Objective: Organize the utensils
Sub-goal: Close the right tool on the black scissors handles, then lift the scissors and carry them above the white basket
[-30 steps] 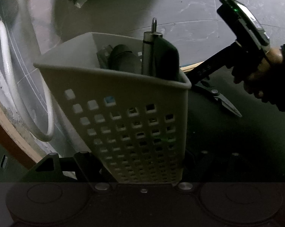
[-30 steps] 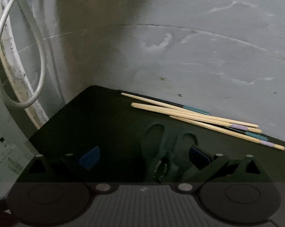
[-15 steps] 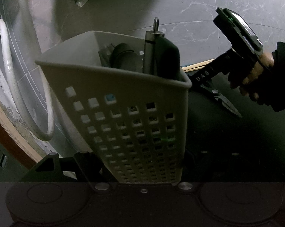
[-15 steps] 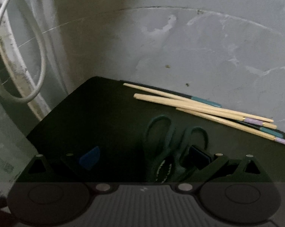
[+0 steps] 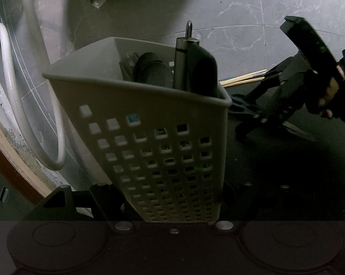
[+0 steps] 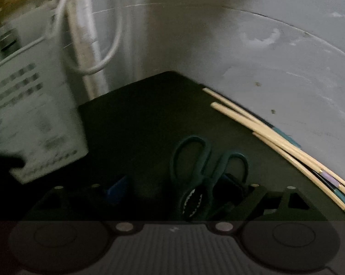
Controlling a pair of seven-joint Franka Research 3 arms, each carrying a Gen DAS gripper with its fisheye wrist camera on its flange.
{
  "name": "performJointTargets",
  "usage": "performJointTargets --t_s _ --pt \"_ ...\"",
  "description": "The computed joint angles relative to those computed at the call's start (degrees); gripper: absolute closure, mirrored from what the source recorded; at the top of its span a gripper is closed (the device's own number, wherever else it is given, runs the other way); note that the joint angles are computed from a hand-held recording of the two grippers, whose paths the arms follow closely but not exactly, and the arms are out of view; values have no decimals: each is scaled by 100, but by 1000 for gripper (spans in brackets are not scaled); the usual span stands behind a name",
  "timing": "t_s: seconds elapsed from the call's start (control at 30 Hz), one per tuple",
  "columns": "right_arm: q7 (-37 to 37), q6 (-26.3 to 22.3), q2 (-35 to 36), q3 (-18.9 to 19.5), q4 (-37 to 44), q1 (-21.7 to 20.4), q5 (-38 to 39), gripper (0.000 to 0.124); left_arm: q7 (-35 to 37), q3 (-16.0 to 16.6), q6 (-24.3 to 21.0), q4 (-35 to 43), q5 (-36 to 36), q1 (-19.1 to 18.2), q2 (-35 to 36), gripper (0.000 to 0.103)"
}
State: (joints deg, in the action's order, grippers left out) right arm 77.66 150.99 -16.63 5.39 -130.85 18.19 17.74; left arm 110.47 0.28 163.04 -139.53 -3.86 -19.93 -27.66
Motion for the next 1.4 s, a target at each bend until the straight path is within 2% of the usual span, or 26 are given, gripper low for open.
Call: performJointTargets --t_s 0.1,0.2,0.37,0.6,0.83,1.1,1.2,1.27,1.4 --pt "-552 -303 -130 -178 -8 120 225 35 7 1 -3 3 -4 -1 2 22" --pt "-631 -487 -236 -142 -9 33 162 34 29 15 6 -1 -9 -3 9 22" --pt "-398 -351 -362 30 -58 -30 -8 34 28 8 5 -3 -13 11 15 22" --pt "-533 -190 -159 -22 41 99 153 39 28 1 9 -6 -11 21 16 22" --pt "-539 -338 85 36 320 66 -43 58 41 7 4 -3 -18 15 16 22" --pt "-579 -395 96 156 444 78 -476 63 54 11 1 1 -29 12 17 22" --pt "-547 -615 178 208 582 67 -692 78 57 11 -1 -2 -31 13 14 22" --pt "-567 -848 269 148 748 104 -592 95 49 4 0 -2 -30 18 15 22" --pt "-314 -1330 470 67 1101 73 -350 99 45 1 -2 4 -28 20 19 22"
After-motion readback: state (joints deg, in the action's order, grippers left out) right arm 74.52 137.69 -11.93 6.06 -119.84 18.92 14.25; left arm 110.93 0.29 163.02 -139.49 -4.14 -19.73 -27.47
